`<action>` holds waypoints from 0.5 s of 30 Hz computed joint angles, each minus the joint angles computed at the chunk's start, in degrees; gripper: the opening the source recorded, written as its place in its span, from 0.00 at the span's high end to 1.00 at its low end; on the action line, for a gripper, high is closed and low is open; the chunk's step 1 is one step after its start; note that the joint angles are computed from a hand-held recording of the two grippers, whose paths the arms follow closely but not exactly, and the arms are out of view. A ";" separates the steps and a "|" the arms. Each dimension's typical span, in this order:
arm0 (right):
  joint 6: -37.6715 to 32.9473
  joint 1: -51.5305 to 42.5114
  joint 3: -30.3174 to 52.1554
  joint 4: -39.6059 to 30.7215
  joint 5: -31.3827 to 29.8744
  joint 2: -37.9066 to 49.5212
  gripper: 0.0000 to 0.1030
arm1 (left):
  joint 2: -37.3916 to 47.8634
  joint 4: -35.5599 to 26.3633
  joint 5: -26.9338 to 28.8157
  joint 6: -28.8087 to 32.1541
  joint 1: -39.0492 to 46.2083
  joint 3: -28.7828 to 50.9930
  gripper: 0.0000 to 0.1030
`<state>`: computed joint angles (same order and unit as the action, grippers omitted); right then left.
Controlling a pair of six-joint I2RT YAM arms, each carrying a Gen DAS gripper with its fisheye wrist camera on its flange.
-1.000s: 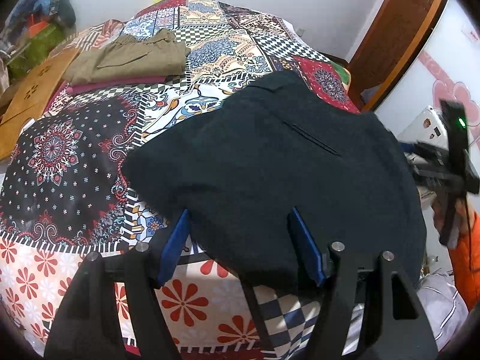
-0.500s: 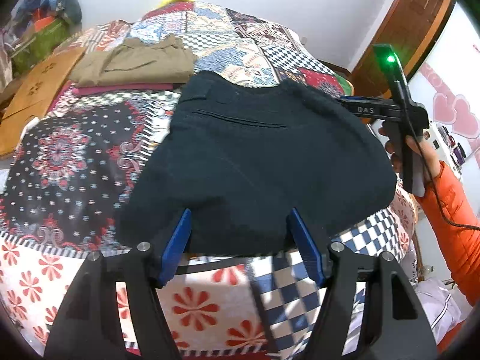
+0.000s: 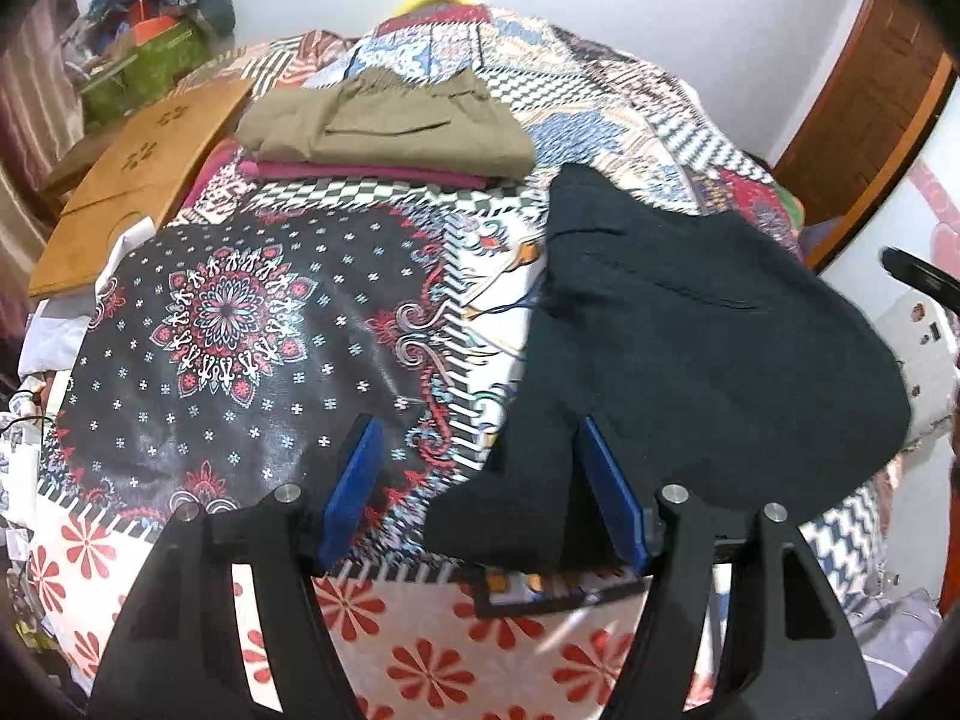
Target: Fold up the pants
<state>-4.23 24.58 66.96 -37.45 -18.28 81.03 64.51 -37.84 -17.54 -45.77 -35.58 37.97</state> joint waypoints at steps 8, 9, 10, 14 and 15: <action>2.35 8.84 -8.26 3.38 2.65 1.47 0.29 | -3.07 5.35 4.79 -0.92 3.47 -7.02 0.33; 2.28 8.03 -9.08 3.88 1.83 1.66 0.27 | -3.35 5.74 5.26 -1.36 3.47 -7.49 0.33; 2.44 7.09 -9.80 4.40 0.88 1.71 0.25 | -3.23 6.06 5.53 -1.77 3.34 -7.60 0.33; 1.09 5.81 -11.26 5.48 2.44 1.60 0.23 | -3.76 5.61 6.01 -3.58 2.17 -7.41 0.33; 0.45 6.17 -11.45 6.02 3.40 1.74 0.22 | -3.90 5.24 5.85 -3.94 1.71 -7.22 0.33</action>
<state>-3.78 30.75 55.51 -31.43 -14.88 82.78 60.61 -32.61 -11.69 -49.71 -33.87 30.75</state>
